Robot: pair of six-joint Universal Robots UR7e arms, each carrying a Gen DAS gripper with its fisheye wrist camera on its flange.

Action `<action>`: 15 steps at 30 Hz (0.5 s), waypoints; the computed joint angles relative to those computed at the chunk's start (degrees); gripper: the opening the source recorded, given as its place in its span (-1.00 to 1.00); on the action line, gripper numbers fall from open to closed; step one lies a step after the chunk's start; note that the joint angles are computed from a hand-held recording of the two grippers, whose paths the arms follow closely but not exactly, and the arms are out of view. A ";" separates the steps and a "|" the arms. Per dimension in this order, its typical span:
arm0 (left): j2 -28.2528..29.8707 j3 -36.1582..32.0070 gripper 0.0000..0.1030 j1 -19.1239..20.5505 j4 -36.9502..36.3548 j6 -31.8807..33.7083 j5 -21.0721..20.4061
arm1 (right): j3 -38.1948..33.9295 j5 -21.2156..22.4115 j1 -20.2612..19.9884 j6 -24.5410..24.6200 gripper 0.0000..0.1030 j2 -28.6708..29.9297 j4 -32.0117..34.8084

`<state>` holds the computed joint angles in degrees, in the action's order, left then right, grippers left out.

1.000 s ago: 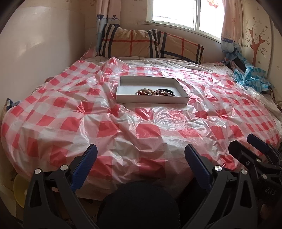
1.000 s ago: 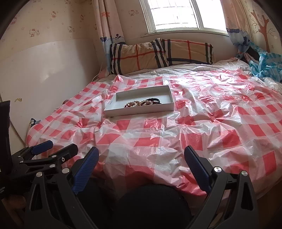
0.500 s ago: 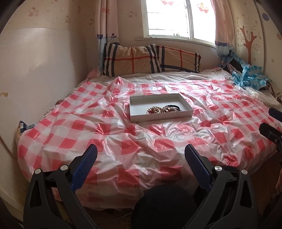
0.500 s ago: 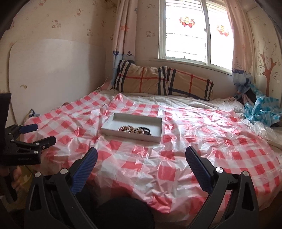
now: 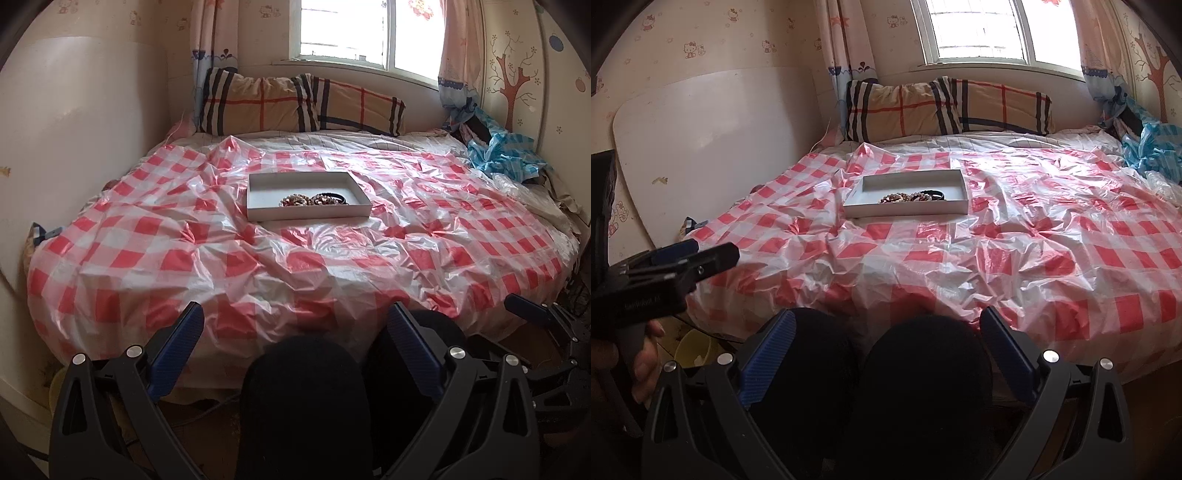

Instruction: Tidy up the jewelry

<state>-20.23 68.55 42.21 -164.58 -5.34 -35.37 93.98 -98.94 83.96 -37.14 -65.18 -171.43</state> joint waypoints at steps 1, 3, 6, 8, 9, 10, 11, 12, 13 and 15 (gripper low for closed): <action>-0.07 0.90 0.85 -0.26 0.64 -1.60 0.44 | 0.51 0.27 0.02 -0.19 0.86 -0.21 -0.23; -0.35 2.52 0.85 -0.57 2.36 -4.25 0.75 | 1.52 0.78 -0.06 -0.47 0.86 -0.69 -0.74; -0.68 4.66 0.85 -1.15 3.21 -6.68 2.04 | 2.29 0.84 -0.35 0.29 0.86 -1.21 -1.01; -1.07 6.18 0.85 -1.50 1.67 -7.16 2.57 | 2.56 0.64 -0.47 1.10 0.86 -1.44 -1.24; -1.24 6.64 0.85 -1.61 1.26 -7.50 2.85 | 2.78 0.68 -0.58 1.35 0.86 -1.65 -1.35; -1.42 7.04 0.85 -1.66 0.89 -7.79 2.97 | 3.01 0.68 -0.64 1.45 0.86 -1.83 -1.51; -1.45 7.02 0.85 -1.70 1.00 -8.18 3.32 | 3.33 0.72 -0.67 1.45 0.86 -2.03 -1.68; -1.51 7.29 0.85 -1.78 0.92 -8.59 3.80 | 3.64 0.76 -0.70 1.35 0.86 -2.21 -1.83; -1.65 7.64 0.85 -1.84 1.01 -9.10 4.06 | 3.98 0.75 -0.68 1.20 0.86 -2.37 -2.00; -1.87 8.12 0.85 -1.93 1.36 -10.01 4.06 | 4.56 0.64 -0.66 0.85 0.86 -2.64 -2.08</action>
